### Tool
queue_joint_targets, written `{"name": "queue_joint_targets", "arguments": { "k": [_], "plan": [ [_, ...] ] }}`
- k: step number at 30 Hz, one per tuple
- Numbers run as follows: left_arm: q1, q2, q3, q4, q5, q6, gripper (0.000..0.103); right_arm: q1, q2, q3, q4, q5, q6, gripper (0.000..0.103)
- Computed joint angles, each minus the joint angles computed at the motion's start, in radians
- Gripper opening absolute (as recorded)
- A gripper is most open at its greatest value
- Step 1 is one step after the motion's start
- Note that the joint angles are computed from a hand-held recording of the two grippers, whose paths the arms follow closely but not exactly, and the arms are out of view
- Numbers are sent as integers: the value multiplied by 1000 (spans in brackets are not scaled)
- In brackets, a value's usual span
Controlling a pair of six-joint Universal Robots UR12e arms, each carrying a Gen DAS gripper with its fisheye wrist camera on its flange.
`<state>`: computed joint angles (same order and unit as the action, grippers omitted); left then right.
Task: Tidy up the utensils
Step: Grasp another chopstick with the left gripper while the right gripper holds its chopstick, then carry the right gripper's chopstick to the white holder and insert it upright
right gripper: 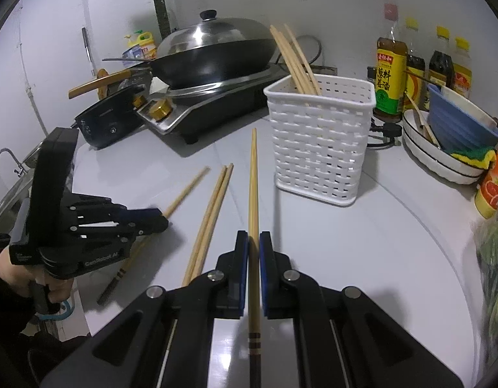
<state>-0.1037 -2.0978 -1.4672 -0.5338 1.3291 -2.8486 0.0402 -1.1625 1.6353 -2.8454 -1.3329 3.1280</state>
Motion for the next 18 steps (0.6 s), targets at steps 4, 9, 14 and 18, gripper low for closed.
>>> {"name": "queue_joint_targets", "arguments": {
  "k": [4,9,14,18],
  "plan": [
    [7,2,1,-12,-24,-24,6,-2,-4,-6,-1,8,-3,6],
    [18,12,-8,-1,-48,-44,6,-5,-10,-15,-2,24,-7,6],
    [35,36,-30,51,-78,-67,6,-8,-18,-24,-13,41,-8,6],
    [49,52,-42,108,-112,-89,6,-12,-21,-41,-24,40,-11,6]
  ]
}}
